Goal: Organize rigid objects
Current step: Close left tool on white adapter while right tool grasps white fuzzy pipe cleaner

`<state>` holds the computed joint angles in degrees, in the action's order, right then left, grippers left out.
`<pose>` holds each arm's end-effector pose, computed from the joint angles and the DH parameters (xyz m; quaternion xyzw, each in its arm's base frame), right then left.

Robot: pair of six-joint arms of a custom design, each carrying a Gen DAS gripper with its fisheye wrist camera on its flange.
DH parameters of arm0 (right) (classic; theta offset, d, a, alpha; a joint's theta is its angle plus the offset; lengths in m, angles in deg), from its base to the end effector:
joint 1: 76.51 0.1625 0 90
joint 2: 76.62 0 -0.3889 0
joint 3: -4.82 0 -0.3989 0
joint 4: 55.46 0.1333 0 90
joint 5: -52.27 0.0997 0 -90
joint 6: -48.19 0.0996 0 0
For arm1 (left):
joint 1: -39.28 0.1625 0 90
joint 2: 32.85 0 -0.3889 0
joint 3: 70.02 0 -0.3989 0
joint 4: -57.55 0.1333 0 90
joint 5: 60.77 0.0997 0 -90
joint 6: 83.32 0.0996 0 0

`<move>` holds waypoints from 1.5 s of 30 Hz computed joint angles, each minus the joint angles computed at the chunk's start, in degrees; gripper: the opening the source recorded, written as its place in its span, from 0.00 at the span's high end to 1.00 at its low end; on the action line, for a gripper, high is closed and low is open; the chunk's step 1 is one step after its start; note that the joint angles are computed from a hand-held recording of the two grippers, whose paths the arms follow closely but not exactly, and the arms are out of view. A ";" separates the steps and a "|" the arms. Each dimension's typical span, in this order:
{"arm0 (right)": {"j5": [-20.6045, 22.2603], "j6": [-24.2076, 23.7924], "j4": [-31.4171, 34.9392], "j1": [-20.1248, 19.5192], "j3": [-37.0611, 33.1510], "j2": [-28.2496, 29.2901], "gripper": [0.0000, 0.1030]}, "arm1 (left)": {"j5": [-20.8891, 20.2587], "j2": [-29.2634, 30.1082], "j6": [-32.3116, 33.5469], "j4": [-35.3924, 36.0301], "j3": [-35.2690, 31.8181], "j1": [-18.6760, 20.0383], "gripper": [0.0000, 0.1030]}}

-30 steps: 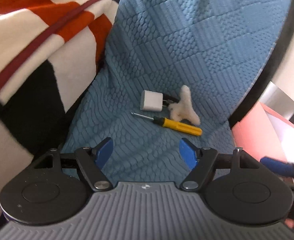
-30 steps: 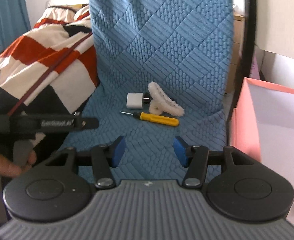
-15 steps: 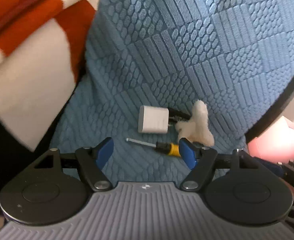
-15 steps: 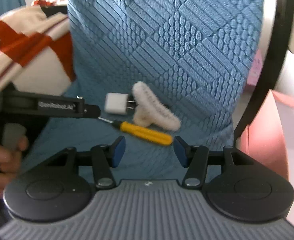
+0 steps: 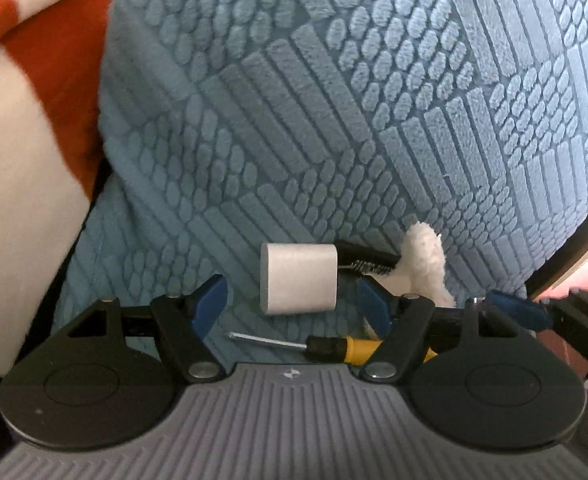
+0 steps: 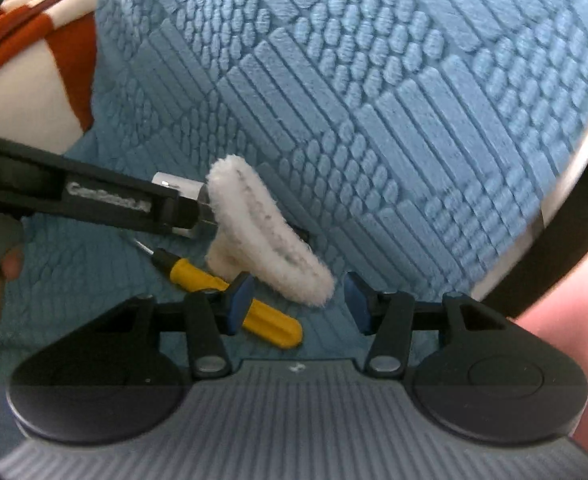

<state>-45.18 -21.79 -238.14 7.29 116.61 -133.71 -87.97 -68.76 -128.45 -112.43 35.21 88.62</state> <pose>0.0569 -0.5908 0.1469 0.4805 -0.8123 0.2177 0.2487 -0.1980 -0.5711 -0.0089 -0.0815 0.8473 -0.4112 0.3261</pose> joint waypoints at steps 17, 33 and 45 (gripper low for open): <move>0.79 -14.90 -11.45 0.09 1.37 6.48 0.70 | -1.36 5.01 6.64 -1.39 -7.38 3.89 0.34; 0.25 -11.37 -16.07 1.07 5.53 4.72 0.83 | -2.46 0.61 -6.66 6.30 -2.96 -2.00 0.38; -1.25 0.25 -6.59 1.99 10.96 -6.17 0.86 | -6.05 -6.47 -19.81 9.56 6.88 -9.43 0.38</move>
<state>-46.43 -21.54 -244.73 9.28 127.57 -139.88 -94.01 -75.23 -148.26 -102.86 42.09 79.19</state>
